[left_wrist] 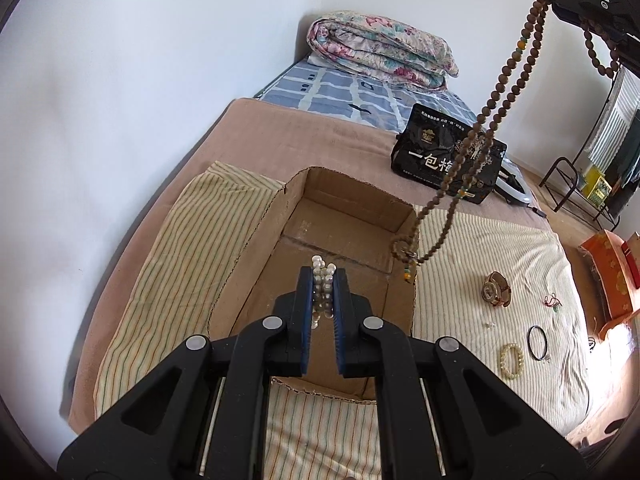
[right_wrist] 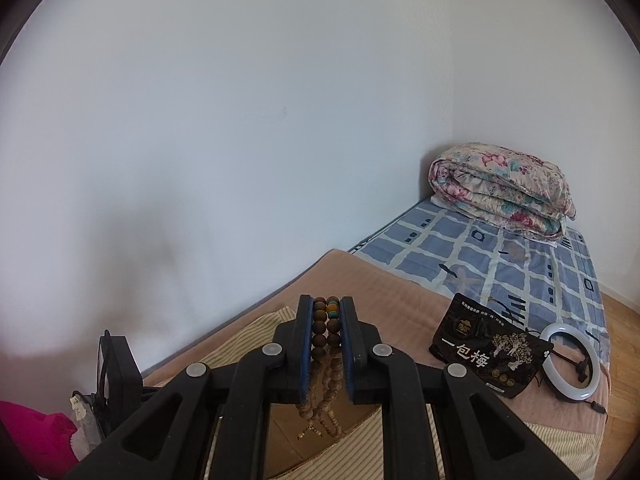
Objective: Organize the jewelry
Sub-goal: 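Carry the bead necklace with the right tool into the cardboard box, then open the right tool to drop the necklace while the left tool releases pearls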
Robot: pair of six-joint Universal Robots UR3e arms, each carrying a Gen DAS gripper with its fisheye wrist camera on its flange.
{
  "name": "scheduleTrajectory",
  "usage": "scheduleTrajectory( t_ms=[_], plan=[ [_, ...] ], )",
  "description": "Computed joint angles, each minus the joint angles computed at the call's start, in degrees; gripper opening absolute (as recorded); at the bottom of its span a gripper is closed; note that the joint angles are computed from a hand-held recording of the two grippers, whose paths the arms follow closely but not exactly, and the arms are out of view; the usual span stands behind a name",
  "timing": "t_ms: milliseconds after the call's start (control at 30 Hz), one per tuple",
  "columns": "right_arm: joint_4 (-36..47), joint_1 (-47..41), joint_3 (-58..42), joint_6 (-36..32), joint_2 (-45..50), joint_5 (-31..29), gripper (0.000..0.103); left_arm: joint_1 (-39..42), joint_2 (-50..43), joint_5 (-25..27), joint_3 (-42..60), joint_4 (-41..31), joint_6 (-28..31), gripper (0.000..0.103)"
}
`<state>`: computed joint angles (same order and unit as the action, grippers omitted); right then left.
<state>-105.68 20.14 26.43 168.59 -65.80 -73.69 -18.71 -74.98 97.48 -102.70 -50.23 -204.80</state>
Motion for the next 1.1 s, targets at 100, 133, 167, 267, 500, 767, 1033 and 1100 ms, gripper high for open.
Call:
scheduleTrajectory(
  t_ms=[100, 133, 167, 267, 500, 767, 1033, 1100],
  plan=[
    [-1.95, 0.47, 2.39, 0.39, 0.62, -0.53, 0.011, 1.18, -0.11, -1.10, -0.58, -0.06, -0.02, 0.007],
    [-2.42, 0.62, 3.21, 0.50, 0.85, -0.78, 0.011, 1.59, -0.13, -1.48, -0.80, -0.05, 0.00, 0.007],
    [-2.75, 0.72, 3.93, 0.53, 1.02, -1.04, 0.011, 1.94, -0.12, -1.82, -1.06, 0.06, -0.04, 0.007],
    [-4.59, 0.91, 7.12, 0.59, 1.49, -1.74, 0.011, 2.41, -0.61, -1.75, -1.31, 0.36, 0.00, 0.007],
    [-9.41, 0.43, 15.77, 1.52, 1.91, -2.43, 0.011, 2.81, -1.89, -2.20, -2.13, 1.41, 0.26, 0.007],
    [-14.48, 0.19, 25.12, 1.39, 1.90, -3.00, 0.011, 1.60, -4.24, -0.84, -2.51, 2.06, 0.26, 0.007],
    [-17.16, 0.55, 31.32, 1.10, 2.21, -3.37, 0.011, 0.69, -5.65, 0.32, -2.64, 2.03, 0.65, 0.007],
    [-17.00, 0.78, 32.00, 0.90, 2.31, -3.49, 0.012, 0.94, -5.61, -0.02, -2.69, 2.04, 0.67, 0.007]
  ],
)
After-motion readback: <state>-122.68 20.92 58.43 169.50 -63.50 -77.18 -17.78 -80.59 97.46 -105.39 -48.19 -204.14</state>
